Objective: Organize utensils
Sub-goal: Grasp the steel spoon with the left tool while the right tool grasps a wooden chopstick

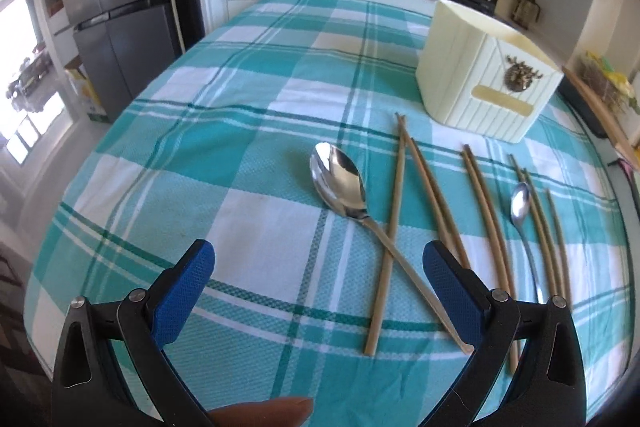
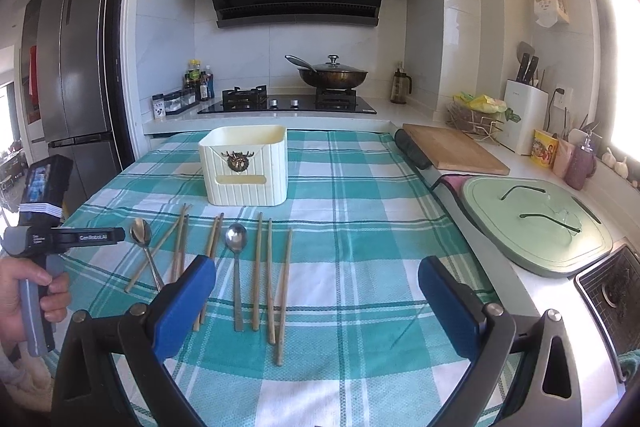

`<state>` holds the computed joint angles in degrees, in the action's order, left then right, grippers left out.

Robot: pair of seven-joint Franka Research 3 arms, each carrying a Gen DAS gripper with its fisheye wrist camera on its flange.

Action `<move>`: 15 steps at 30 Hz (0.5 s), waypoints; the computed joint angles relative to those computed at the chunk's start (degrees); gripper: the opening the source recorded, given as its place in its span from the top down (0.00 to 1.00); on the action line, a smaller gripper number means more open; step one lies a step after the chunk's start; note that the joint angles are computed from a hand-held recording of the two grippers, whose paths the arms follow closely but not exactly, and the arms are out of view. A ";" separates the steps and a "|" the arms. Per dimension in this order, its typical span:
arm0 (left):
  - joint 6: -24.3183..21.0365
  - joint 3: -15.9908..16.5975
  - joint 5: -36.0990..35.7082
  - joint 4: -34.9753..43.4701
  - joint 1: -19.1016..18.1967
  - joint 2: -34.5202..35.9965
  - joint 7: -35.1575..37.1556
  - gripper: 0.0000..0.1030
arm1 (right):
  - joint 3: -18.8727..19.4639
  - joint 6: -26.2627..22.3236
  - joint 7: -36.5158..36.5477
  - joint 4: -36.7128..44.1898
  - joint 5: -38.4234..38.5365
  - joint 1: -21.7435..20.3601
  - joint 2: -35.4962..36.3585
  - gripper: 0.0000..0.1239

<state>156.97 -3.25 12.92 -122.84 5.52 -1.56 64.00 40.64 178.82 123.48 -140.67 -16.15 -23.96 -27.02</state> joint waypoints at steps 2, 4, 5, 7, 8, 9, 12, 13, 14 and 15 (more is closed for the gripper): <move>-0.98 -0.14 3.92 2.20 0.11 2.41 -4.66 0.00 | 0.14 -0.29 -0.03 0.48 -0.08 0.09 1.16 0.17; -1.95 0.00 7.20 4.07 -0.10 4.24 -8.44 0.00 | -0.14 -0.76 -0.12 1.07 -0.52 0.61 2.55 0.17; -2.85 0.08 8.43 4.99 -0.27 5.03 -9.92 0.00 | -0.31 -0.96 -0.10 1.37 -0.94 0.86 3.23 0.17; -4.63 0.16 8.98 7.29 -0.48 7.22 -11.08 0.00 | -0.52 -1.16 0.26 1.93 -2.10 0.94 4.49 0.17; -5.71 0.21 9.28 8.11 -0.65 7.93 -11.65 0.00 | -0.67 -1.34 0.58 2.24 -2.70 1.06 5.04 0.17; -6.16 0.29 9.32 8.77 -0.65 8.62 -11.77 0.00 | -0.95 -1.48 0.97 2.44 -3.31 1.27 5.43 0.17; -7.55 0.45 10.16 10.09 -0.95 10.21 -12.23 0.00 | -2.00 -1.82 2.27 2.87 -5.27 1.86 6.18 0.17; -8.03 0.44 10.16 10.48 -1.00 10.63 -12.14 0.00 | -2.24 -2.12 2.78 3.05 -6.00 1.94 6.33 0.17; -7.93 0.35 9.49 10.48 -0.83 10.89 -11.53 0.00 | -2.32 -2.40 3.46 3.25 -6.84 1.81 6.50 0.17; -7.89 0.28 8.76 10.43 -0.67 11.04 -11.07 0.00 | -2.75 -2.77 3.98 3.38 -7.49 2.05 6.66 0.17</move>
